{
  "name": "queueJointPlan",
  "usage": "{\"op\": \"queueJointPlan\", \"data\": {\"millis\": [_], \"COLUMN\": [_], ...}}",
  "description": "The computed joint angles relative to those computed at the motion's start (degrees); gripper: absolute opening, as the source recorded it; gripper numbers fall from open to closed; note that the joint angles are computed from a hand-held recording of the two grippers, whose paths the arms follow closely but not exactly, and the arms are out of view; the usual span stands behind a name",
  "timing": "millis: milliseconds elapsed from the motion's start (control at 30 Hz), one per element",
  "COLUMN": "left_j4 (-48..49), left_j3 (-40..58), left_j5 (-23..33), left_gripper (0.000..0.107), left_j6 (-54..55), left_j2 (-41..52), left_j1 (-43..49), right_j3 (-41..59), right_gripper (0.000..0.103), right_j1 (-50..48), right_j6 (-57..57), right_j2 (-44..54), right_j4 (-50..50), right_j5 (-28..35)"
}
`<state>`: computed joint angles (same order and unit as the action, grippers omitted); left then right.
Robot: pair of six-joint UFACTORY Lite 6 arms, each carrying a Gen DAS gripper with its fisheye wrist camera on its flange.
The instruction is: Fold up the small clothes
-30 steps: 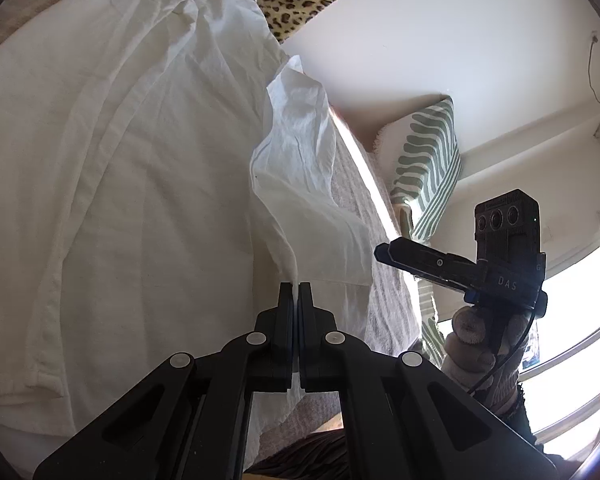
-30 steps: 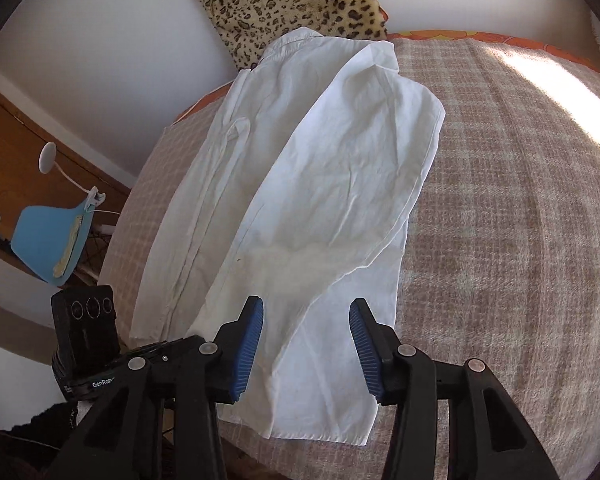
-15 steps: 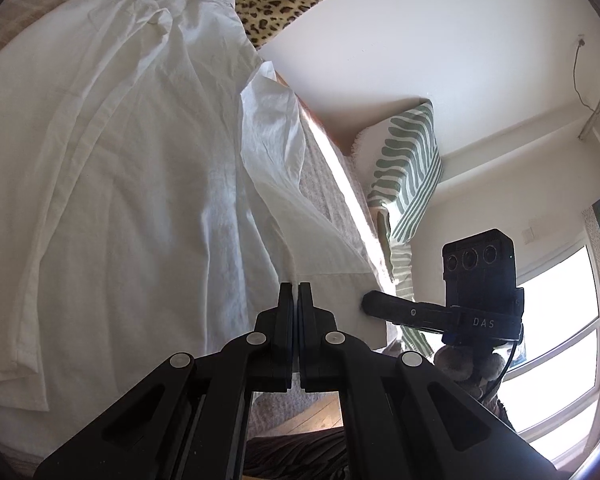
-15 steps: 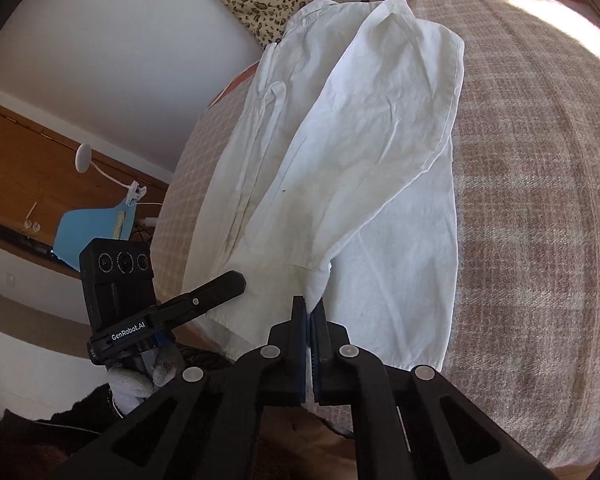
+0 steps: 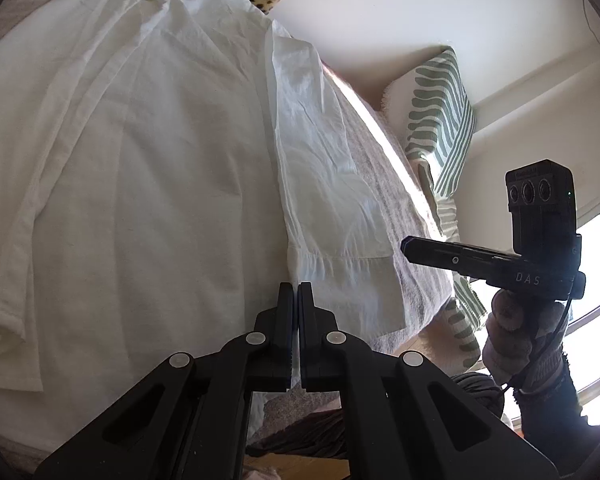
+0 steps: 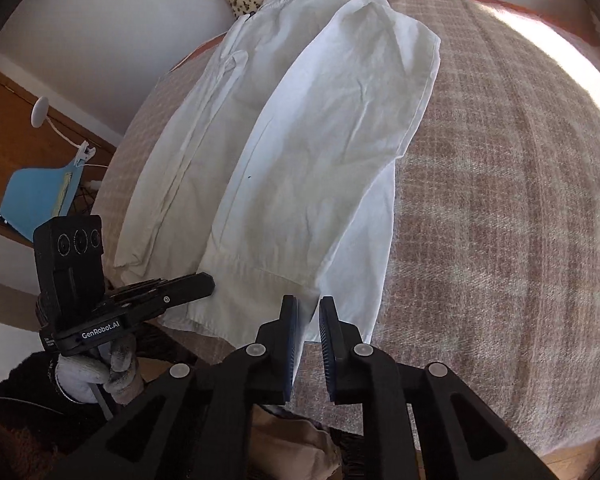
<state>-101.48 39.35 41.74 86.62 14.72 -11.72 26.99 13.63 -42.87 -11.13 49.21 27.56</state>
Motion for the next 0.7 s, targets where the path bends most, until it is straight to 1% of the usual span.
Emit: {"op": "queueJointPlan", "data": {"millis": [33,67,100,167,233,267,300,333,367,400,433,467,533,633,667,700], "left_j4": [0.5,1.0,1.5,1.3,-1.6,-2.9,-3.3,-3.8,-4.5,-5.7,-6.0,-6.3,-8.5,-8.3,-6.8,-6.7], "left_j3": [-0.3,-0.8,-1.5,-3.1,-4.8,-4.2,-4.0,-3.1,-2.6,-1.5,-0.3,1.0,3.5,6.6,7.9,8.3], "left_j5": [-1.1,-1.8,-2.9,-5.3,-8.4,-9.4,-9.2,-9.4,-9.2,-9.2,-9.2,-10.0,-11.4,-11.7,-11.9,-12.2], "left_gripper": [0.002,0.002,0.003,0.006,0.006,0.006,0.006,0.006,0.006,0.006,0.006,0.006,0.006,0.006,0.006,0.006], "left_j6": [-0.4,-0.4,-0.5,-0.1,2.5,2.9,3.6,4.0,4.9,6.1,7.2,8.0,10.3,8.9,7.3,7.1], "left_j2": [-0.9,-2.0,-3.5,-6.9,-10.8,-11.4,-11.9,-12.1,-12.2,-11.8,-11.0,-10.0,-7.0,-1.3,0.6,1.8], "left_j1": [-0.2,0.0,0.2,-0.1,-1.4,-2.7,-3.2,-4.4,-5.2,-6.7,-7.8,-9.1,-10.7,-9.1,-8.2,-7.5], "right_j3": [1.4,3.2,5.3,10.1,15.7,19.9,23.7,28.5,34.4,39.1,43.8,49.1,60.7,75.3,80.0,84.8], "right_gripper": [0.026,0.026,0.026,0.026,0.026,0.026,0.026,0.026,0.025,0.025,0.026,0.026,0.026,0.026,0.026,0.027], "right_j1": [1.2,2.7,2.7,2.4,2.4,2.4,1.5,0.3,-0.5,-0.5,-0.1,0.0,-0.8,-1.1,-1.1,-0.7], "right_j6": [4.3,8.0,9.3,8.1,7.4,5.9,2.8,-1.9,-4.3,-4.5,-2.5,0.0,2.9,7.8,8.5,10.9], "right_j2": [-1.7,-2.4,-2.4,0.3,5.4,10.2,14.3,19.4,25.2,30.1,34.5,39.1,48.9,60.3,63.7,67.0], "right_j4": [-4.8,-8.5,-10.2,-10.3,-12.5,-12.2,-9.4,-4.5,-1.9,-1.8,-4.0,-6.6,-8.3,-12.2,-12.8,-15.4], "right_j5": [-1.1,-1.9,-1.8,-2.9,-6.4,-8.7,-9.3,-8.6,-7.2,-8.0,-9.0,-8.4,-5.3,-2.4,-0.8,0.5]}}
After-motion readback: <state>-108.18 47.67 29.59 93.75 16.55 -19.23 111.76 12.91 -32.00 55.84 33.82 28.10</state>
